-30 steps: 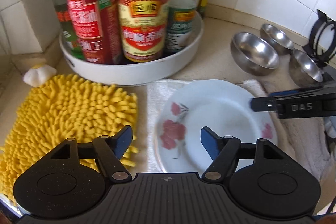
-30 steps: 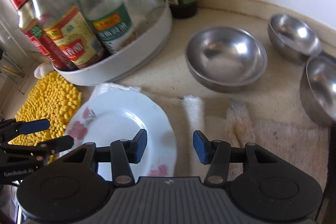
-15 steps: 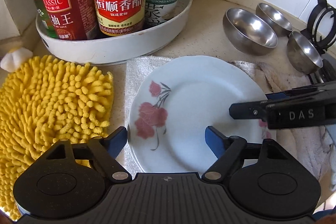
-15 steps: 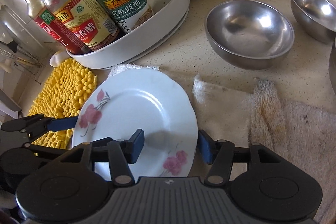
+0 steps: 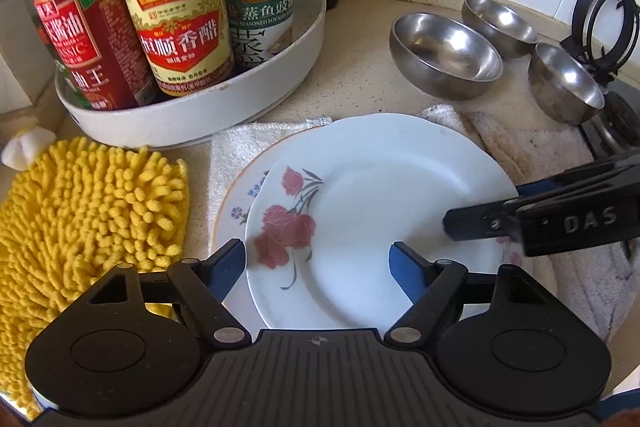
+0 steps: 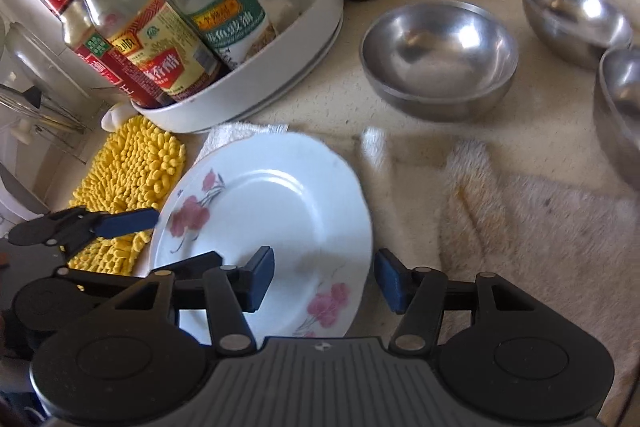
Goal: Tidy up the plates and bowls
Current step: 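Lower the pink-flower plate onto the floral-rim plate and open both tools, then close both tools on the rim of a steel bowl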
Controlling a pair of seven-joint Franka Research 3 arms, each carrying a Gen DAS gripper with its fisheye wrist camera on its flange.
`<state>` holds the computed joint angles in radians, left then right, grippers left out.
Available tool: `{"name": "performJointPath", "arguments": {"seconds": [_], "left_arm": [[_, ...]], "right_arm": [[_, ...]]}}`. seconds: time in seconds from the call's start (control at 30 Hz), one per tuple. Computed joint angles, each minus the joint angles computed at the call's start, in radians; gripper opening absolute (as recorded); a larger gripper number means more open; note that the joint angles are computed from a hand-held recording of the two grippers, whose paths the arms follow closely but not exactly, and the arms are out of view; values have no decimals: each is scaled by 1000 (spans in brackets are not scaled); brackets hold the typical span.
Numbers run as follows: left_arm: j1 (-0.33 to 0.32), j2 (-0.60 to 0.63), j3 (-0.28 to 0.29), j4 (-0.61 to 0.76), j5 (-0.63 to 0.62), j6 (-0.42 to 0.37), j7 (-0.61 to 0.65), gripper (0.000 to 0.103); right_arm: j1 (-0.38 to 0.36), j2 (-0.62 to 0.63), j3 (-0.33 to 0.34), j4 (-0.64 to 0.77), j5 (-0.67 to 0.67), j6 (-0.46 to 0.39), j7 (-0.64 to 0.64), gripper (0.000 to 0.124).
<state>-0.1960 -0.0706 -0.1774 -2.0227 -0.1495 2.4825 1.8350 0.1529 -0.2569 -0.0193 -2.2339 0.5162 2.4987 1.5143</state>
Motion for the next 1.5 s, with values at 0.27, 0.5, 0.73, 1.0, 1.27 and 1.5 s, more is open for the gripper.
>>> {"name": "performJointPath", "arguments": {"seconds": [0.27, 0.5, 0.73, 1.0, 1.27, 1.5], "left_arm": [[3, -24, -11, -24, 169, 75, -113, 86], [-5, -29, -25, -18, 291, 124, -199, 87], [-32, -3, -44, 21, 348, 135, -229, 88], [-67, 56, -69, 91, 415, 123, -266, 90], [-101, 167, -77, 223, 492, 84, -326, 91], [-137, 311, -70, 404, 527, 5, -357, 91]], "right_arm": [[-5, -25, -10, -21, 5, -5, -18, 63], [-34, -65, -11, -50, -39, 28, 1, 63], [-61, -91, -29, -79, -61, 60, 1, 63], [-86, -83, -53, -76, -65, 78, -41, 63], [-108, 5, -70, 4, -59, 77, -97, 63], [-128, 120, -66, 110, -54, 64, -103, 63]]}}
